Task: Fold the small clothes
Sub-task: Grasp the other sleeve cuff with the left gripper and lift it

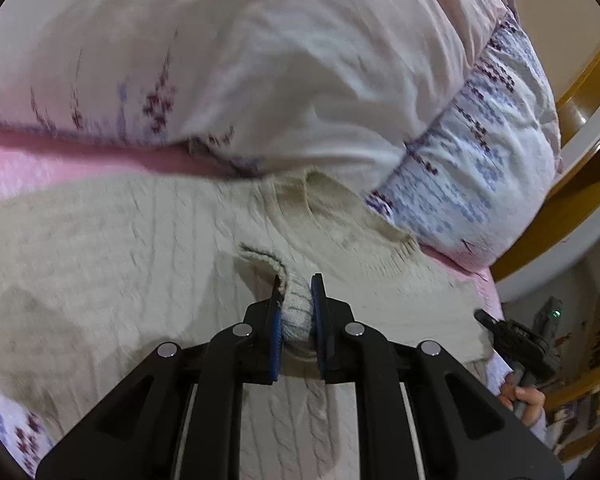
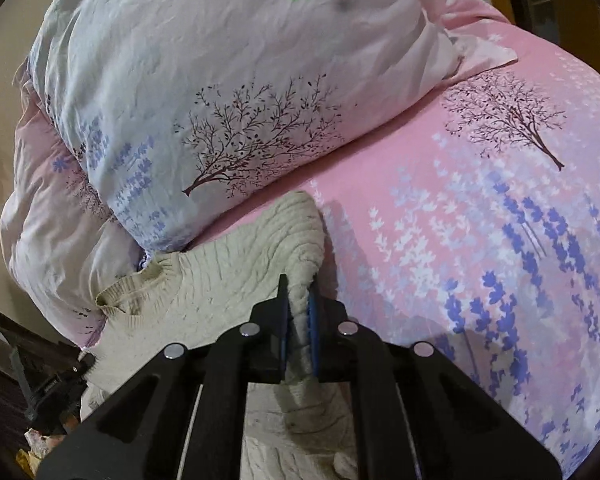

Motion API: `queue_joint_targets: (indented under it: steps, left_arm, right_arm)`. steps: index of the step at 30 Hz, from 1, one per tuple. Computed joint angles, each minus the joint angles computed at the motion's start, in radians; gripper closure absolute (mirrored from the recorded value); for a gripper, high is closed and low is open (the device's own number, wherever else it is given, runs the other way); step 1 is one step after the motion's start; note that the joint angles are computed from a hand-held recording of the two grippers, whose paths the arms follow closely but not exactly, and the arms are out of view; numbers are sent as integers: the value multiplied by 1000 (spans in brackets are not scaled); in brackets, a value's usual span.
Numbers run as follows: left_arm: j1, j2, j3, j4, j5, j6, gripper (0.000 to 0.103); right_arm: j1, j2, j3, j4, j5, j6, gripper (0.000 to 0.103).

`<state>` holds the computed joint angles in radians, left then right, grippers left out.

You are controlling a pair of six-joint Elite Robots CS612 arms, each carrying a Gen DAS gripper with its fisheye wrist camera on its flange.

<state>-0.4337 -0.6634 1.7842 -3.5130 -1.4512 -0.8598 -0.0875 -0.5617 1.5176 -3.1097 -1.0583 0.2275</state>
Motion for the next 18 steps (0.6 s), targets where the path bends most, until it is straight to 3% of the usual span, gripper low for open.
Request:
queue_joint_targets:
  steps: [5,6,7,8,10,12,15,18]
  left_arm:
    - [3,6,-4,111,-8,-20,91]
    - [0,9,-6,130,-4,-17,90]
    - [-5,11,-1,113,17,-6,90]
    - [-10,9,-1,125,30,4,90]
    - [-13,7,-4,137,39,3,89]
    - [-12,9,-5,134,40,-1,88]
    - [-12,13,-5,116,39,-9,86]
    - [-10,3,9,108,22,-31,78]
  right_arm:
    - [11,4,-2,23,-64,-29,91]
    - [17,-1,1,24,-89,-45,87]
    - [25,-11,10,12,-132,-49,74]
    - [30,-20,28,-38,-170,-39,69]
    - [27,-34,68,-160,-138,-50,65]
    - [25,-45,94,-215,-106,-83,64]
    - [38,-58,100,-123,-77,-183,64]
    - [54,-40,69,-1,-136,-206,60]
